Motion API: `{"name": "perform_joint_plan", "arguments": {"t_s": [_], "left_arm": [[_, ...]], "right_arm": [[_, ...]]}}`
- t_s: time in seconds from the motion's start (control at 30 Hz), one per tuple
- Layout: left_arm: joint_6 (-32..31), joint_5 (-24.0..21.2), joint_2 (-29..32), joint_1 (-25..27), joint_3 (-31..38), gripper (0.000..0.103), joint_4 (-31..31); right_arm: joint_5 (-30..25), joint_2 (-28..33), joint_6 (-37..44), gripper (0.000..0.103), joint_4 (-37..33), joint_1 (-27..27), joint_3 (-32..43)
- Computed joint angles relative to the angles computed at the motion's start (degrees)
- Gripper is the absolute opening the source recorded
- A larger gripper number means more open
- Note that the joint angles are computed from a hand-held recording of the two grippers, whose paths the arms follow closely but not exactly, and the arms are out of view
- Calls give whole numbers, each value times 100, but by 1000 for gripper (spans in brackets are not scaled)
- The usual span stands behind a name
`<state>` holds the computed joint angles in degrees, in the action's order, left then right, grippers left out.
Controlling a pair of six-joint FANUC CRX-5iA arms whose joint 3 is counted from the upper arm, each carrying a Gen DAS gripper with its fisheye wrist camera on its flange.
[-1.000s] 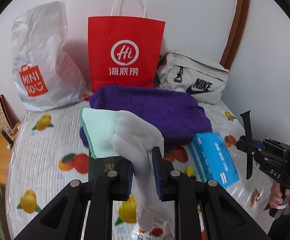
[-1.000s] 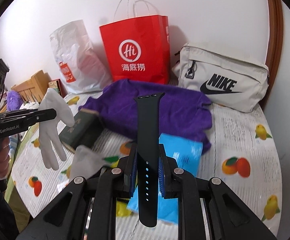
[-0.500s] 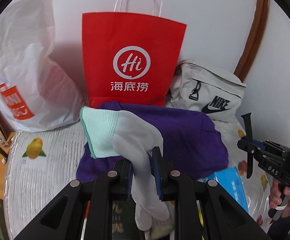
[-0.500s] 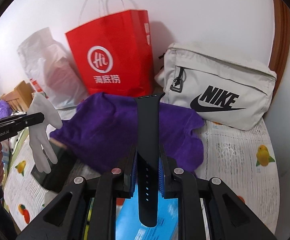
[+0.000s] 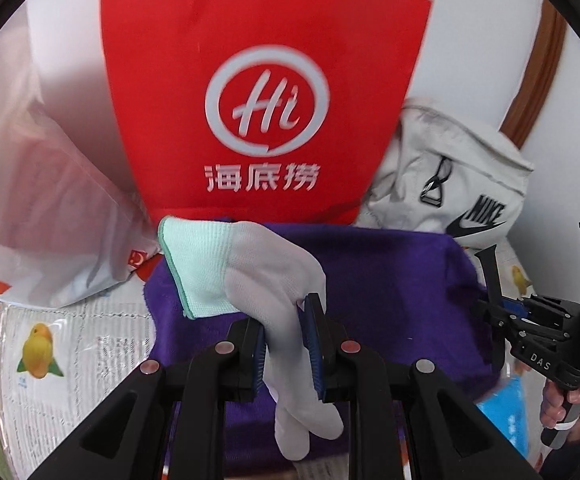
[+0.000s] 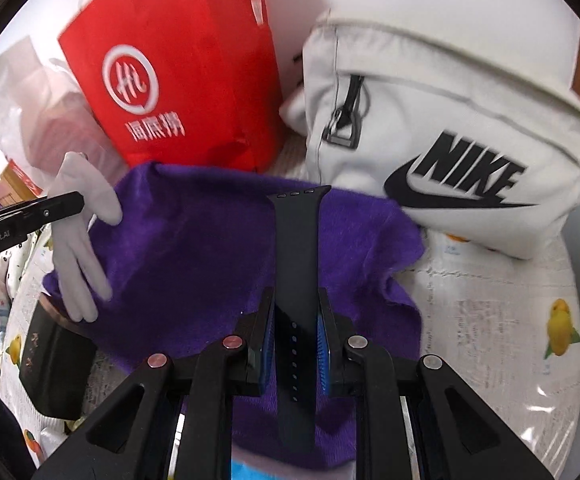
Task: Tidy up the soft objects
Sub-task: 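Carry the glove and the watch strap toward the purple towel with both grippers, then open both grippers to drop the glove and strap onto the purple towel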
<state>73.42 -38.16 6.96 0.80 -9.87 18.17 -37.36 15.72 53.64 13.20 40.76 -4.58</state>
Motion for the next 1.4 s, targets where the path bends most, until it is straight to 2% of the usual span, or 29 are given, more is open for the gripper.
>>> {"name": "perform_joint_plan", "arguments": {"t_s": [0.23,0.5,0.6,0.67,0.73,0.8,0.83,0.93,1.03,1.1,1.2,1.3,1.4], "left_arm": [[168,-210,595,-37,436,18,-190],[187,-258,760,3,460,18,-86],[300,-345,750,13,473,27,-111],[564,-415,711,-12,538,42,-364],[730,-403,626,-29,512,51,-500],[852,-455,566,-28,519,59,-599],[930,-494,534,-34,533,64,-668],[1348,-573,405,-134,608,72,-1107],[1924,-911,237,-275,782,73,-1791],[2049,-1024,101,-327,766,73,-1996],[2138,-767,-292,-343,403,73,-2060],[2021,-269,-791,-309,-147,73,-1944],[2061,-251,-1165,-330,-433,73,-2010]], "right_arm": [[-513,574,508,18,-518,-141,704],[-710,782,662,19,-752,-256,967],[-724,764,669,19,-697,-252,948],[-713,724,665,27,-704,-249,921],[-617,637,591,53,-627,-203,818],[-518,519,475,63,-488,-162,666],[-511,448,448,64,-454,-136,605],[-620,291,347,68,-297,-39,468],[-598,52,74,74,43,111,171],[-537,-39,230,74,-56,140,105],[-198,-364,164,74,0,256,-255],[286,-749,-534,74,670,460,-878],[348,-999,-842,74,822,600,-1156]]}}
